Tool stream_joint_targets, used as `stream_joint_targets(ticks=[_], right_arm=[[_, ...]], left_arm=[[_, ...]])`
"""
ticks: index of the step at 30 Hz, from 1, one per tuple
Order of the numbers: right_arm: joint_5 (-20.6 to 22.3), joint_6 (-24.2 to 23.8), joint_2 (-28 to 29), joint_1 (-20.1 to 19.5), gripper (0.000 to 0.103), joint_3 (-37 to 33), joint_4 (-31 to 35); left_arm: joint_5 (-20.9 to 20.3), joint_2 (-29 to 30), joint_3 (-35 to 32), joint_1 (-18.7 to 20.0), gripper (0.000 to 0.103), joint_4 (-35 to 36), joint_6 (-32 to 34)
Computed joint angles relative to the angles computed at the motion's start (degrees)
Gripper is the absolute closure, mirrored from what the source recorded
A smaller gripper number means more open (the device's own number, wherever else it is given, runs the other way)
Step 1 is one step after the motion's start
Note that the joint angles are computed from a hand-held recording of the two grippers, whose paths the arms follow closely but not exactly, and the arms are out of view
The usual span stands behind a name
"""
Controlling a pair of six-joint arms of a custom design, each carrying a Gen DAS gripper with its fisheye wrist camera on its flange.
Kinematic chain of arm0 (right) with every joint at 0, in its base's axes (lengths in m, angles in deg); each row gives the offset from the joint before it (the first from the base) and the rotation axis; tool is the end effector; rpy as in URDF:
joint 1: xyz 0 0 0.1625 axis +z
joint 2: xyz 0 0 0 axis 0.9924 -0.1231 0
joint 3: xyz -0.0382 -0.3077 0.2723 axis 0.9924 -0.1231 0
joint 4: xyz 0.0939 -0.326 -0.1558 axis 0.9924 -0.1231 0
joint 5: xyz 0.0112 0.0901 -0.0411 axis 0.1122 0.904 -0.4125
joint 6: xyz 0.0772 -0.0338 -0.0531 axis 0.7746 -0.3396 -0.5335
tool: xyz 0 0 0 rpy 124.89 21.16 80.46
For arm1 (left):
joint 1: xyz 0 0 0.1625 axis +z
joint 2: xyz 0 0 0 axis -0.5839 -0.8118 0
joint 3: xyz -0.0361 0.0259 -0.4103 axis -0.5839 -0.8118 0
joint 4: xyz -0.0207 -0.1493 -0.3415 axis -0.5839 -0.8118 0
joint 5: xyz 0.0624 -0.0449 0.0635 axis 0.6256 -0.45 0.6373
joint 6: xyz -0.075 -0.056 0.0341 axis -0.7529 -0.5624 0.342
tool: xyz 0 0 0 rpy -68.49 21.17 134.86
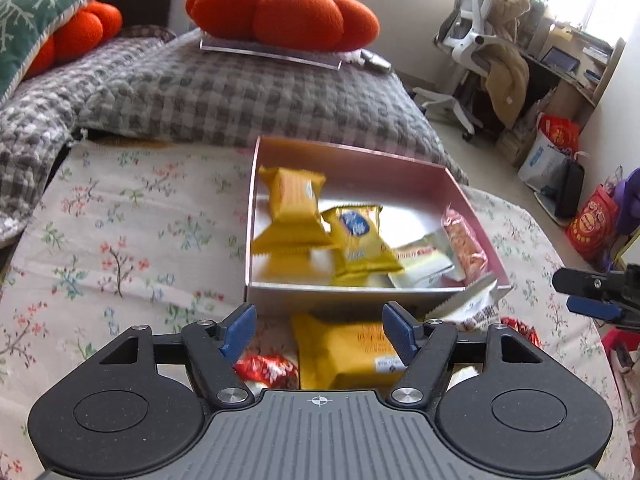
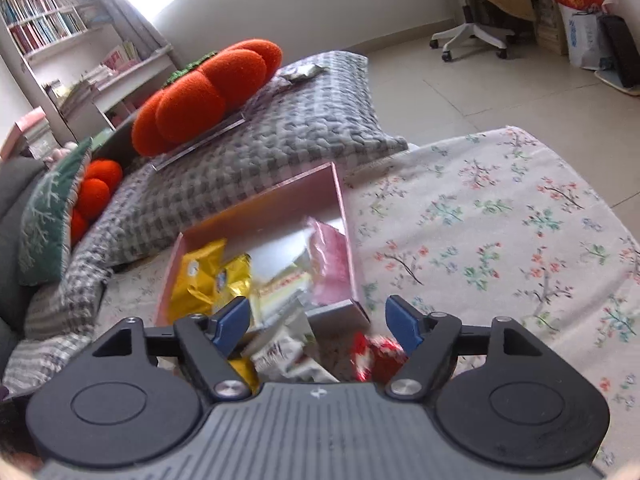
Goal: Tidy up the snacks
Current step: 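Drop the yellow pack and pink pack into the box, open both tools, then grasp red candy wrapper with left tool while right tool grasps white pecan pack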
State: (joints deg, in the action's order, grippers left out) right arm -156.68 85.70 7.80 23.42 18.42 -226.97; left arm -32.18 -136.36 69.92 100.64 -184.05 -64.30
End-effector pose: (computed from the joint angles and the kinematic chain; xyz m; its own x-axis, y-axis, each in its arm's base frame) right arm 0.2720 -0.6352 0.1229 -0.9249 0.1022 0.3663 -0.2047 0.6779 -0.7060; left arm -0.1141 -0.6809 0.2674 -0.8464 0.1940 -0.4960 0.4485 0.7619 -0.4673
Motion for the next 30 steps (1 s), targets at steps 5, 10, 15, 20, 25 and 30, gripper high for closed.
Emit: stream_joint_targets(ticks=[5,10,15,20,25,30], right_arm=[[1.5,0.9,-0.7,-0.2,0.028,1.4,2.3],[-0.5,-1.1,0.2,0.5,0.026,0.3,3.4],[-0.8,-1.8,0.5,0.7,0.021,0.2,4.6],[-1.9,-1.6,1.1,0.5,0.018,-0.1,5.3],[-2.2,-2.2,2.1,0.5,0.018,-1.1,7.1],[-1.6,-3.6,2.8,0.8,0.018,-1.4,7.2]], left_arm=[[0.6,-0.3,-0.1,0.2,0.03,2.2,-0.3],[3.1,-0.4,0.0,0.8,0.029,4.2,-2.0],[3.7,0.0,-0.1,1.1,0.029,6.3,-2.7],[3.3,0.0,-0.6,2.0,0.029,7.7,-5.3],[2.0,0.1,-0.9,2.5,0.029,7.8,-6.7],[2.0,0.1,-0.4,2.4,0.029,6.9,-5.9]])
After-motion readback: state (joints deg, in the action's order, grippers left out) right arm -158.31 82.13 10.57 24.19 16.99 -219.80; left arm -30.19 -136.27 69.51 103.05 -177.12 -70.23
